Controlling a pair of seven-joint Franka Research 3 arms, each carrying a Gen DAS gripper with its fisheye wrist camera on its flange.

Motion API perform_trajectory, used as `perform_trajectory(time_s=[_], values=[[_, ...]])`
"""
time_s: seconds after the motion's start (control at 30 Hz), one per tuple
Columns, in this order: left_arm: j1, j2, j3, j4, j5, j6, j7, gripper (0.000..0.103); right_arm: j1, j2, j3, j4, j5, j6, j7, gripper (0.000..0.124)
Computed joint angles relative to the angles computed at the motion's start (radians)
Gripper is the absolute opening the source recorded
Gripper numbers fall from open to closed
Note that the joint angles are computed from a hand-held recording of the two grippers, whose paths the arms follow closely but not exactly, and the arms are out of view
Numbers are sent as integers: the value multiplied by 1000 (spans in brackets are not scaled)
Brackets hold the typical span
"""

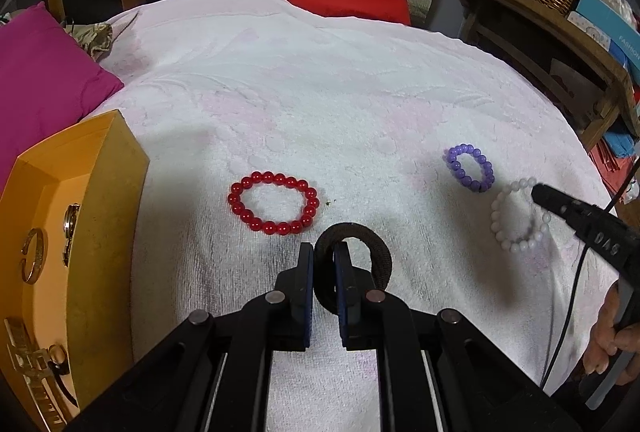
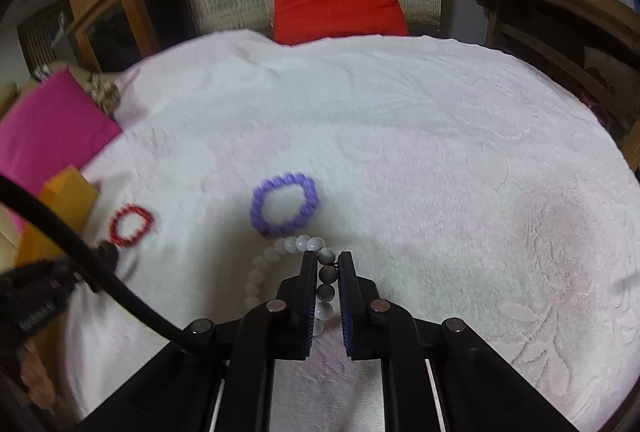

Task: Organize jewelry
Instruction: 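Carry the black ring and pearl bracelet in both grippers over the orange box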

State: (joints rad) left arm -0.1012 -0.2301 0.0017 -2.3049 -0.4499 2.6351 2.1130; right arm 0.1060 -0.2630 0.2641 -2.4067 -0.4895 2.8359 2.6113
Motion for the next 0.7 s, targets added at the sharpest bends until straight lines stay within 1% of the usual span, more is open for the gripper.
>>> perform_trajectory(time_s=[0.03,0.07,0.1,0.13,0.17,0.2,0.23,0.27,0.3,0.33,0.37,0.4,0.43,0.47,0.5,0.53,0.57,0.63,0.7], values=[[0,-2,1,-2,-1,-1,0,10,0,-4,-5,-8,4,24,3,11],[0,-1,1,-1,-2,-2,0,10,8,-10,-20,-24,27,72,-5,11],[0,-1,1,0,-2,-4,0,10,19,-13,-35,-38,62,116,-28,11],[1,-2,0,-1,0,-2,-2,10,46,-15,-65,-58,123,176,-75,11],[1,-2,0,-1,0,-1,-3,10,85,-4,-102,-64,170,218,-115,11],[0,-3,0,-1,-2,0,-3,10,160,-1,-167,-82,271,266,-198,11],[-1,-3,1,-1,-5,0,-3,10,227,4,-225,-90,337,298,-252,11],[-2,-5,2,-1,-8,-1,-1,10,273,5,-264,-96,379,317,-285,11],[-2,-5,1,-2,-7,1,-1,10,290,8,-268,-98,447,326,-339,11],[-1,-6,0,-4,-4,4,-3,10,271,10,-249,-91,445,309,-337,11],[-1,-6,1,-4,-2,5,-3,10,218,13,-207,-74,383,264,-281,11],[-3,-5,2,-4,-5,1,-1,10,189,13,-177,-65,386,232,-276,11],[-2,-6,3,-3,-3,-2,-1,10,194,5,-178,-70,423,221,-299,11],[-1,-5,2,-3,0,-1,-1,10,222,3,-202,-69,491,210,-354,11],[0,-5,0,-5,5,2,-3,10,214,-1,-202,-67,491,189,-352,11],[0,-4,0,-4,6,2,-6,10,175,-6,-172,-65,477,165,-340,12],[-1,-3,0,-2,4,-1,-7,10,155,-9,-158,-65,479,148,-348,13],[-3,-1,0,1,0,-9,-6,10,129,-8,-139,-67,500,138,-371,14],[-4,-3,-4,-3,3,-4,-1,10,133,7,-145,-52,540,107,-423,15]])
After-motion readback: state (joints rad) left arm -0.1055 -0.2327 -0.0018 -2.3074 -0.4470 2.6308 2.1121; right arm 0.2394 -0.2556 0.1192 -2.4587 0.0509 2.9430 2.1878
